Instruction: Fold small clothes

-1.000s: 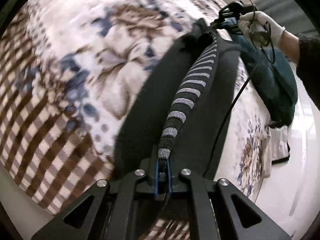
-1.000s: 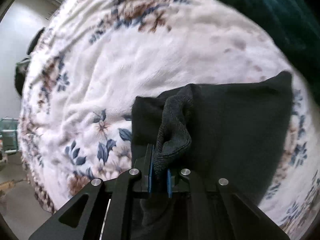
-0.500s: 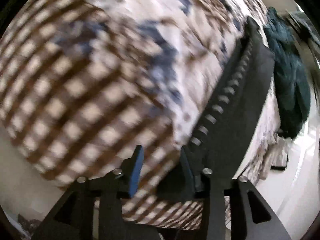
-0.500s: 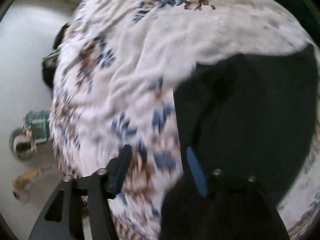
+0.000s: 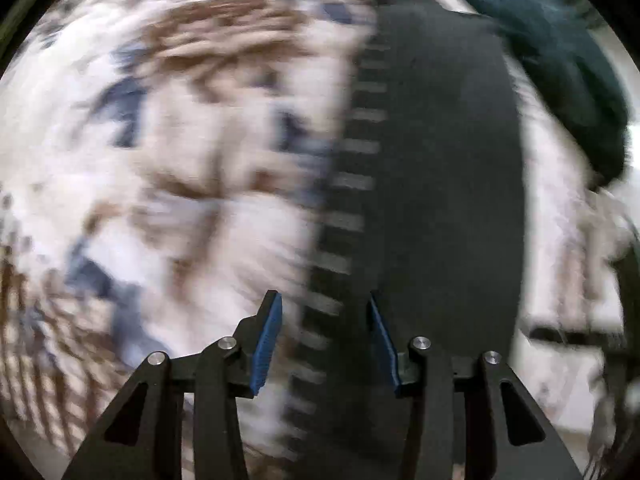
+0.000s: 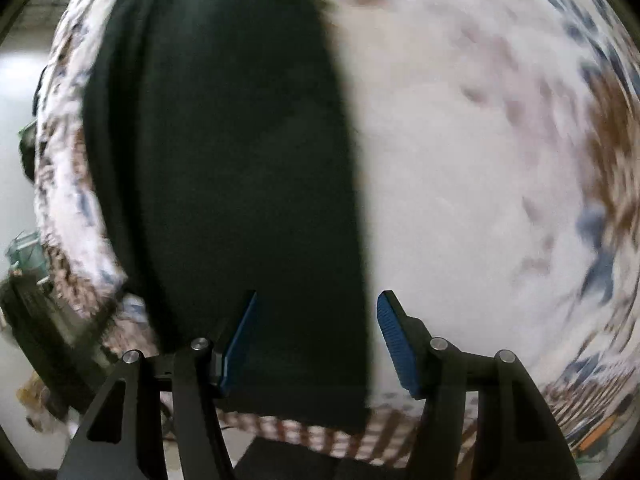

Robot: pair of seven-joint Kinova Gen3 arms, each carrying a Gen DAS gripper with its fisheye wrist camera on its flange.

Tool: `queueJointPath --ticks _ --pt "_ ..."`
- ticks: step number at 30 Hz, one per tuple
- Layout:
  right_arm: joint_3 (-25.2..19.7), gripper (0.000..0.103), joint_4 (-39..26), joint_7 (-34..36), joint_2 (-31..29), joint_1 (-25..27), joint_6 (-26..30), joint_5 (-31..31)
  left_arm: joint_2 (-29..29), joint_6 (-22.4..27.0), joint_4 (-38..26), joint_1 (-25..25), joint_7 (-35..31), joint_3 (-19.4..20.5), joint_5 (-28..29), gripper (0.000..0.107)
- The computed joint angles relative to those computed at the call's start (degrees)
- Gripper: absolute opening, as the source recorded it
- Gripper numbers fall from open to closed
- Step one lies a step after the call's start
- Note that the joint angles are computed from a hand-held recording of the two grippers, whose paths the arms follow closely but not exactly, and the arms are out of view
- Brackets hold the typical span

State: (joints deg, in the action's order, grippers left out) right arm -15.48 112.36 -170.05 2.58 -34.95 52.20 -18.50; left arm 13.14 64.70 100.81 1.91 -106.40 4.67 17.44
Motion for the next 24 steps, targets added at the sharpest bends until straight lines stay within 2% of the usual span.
queueJointPath --ticks 3,5,6,8,10,12,14,16,18,19,22,24 --pt "-6.3 0.063 5.0 -7.0 -3.0 2.5 -4.6 0.9 1.4 1.5 -1.6 -3.8 2.4 -2.0 -0.3 0.042" --pt "-11.6 0.063 7.8 -11.7 -5.5 5.6 -8.6 1.5 0.8 2.6 -3.7 -3.8 4.5 -3.1 -1.9 0.041" --pt "-14.2 0.063 8.4 -14.0 -6.2 7.2 -9.7 2.4 0.8 3.1 -4.7 -4.8 4.4 -2.0 -1.3 0.041" --pt "-18.8 0.063 9.2 -18.6 -7.9 9.7 -11.1 4.5 0.9 2.8 -7.8 -3.8 3.4 -1.2 1.3 0.041" --pt "-20.5 0.063 9.9 -22.4 -8.9 9.8 -13.0 6.8 1.8 1.7 -10.3 -2.7 2.0 0.2 3.6 0.041" --pt "-18.6 0.063 10.1 -23.1 -9.3 8.0 -12.9 8.3 5.4 -0.2 -14.9 0.7 1.3 2.8 3.6 0.044" --pt "-18.3 0.063 9.1 -22.0 -8.2 8.8 -12.3 10.1 10.4 -2.9 -19.6 6.0 1.9 3.0 -0.1 0.044" --pt "-17.0 0.063 8.2 -19.6 -7.3 9.4 -10.6 10.8 15.4 -3.5 -23.6 8.3 3.8 2.6 -3.2 0.044" --pt "-15.4 0.063 7.5 -16.3 -6.5 10.6 -9.3 10.3 20.1 -1.0 -27.1 6.3 5.3 2.4 -2.6 0.047" --pt "-13.8 0.063 7.7 -14.0 -6.8 11.0 -8.6 8.9 21.3 1.0 -28.4 3.7 4.8 3.7 -0.9 0.047" --pt "-8.9 0.063 8.1 -9.6 -8.6 11.9 -7.9 8.0 21.3 5.7 -31.4 1.6 3.2 4.1 -0.2 0.046" --pt "-3.7 0.063 7.6 -6.0 -9.0 11.4 -8.0 9.1 21.6 7.6 -35.1 0.9 1.8 5.0 1.5 0.045"
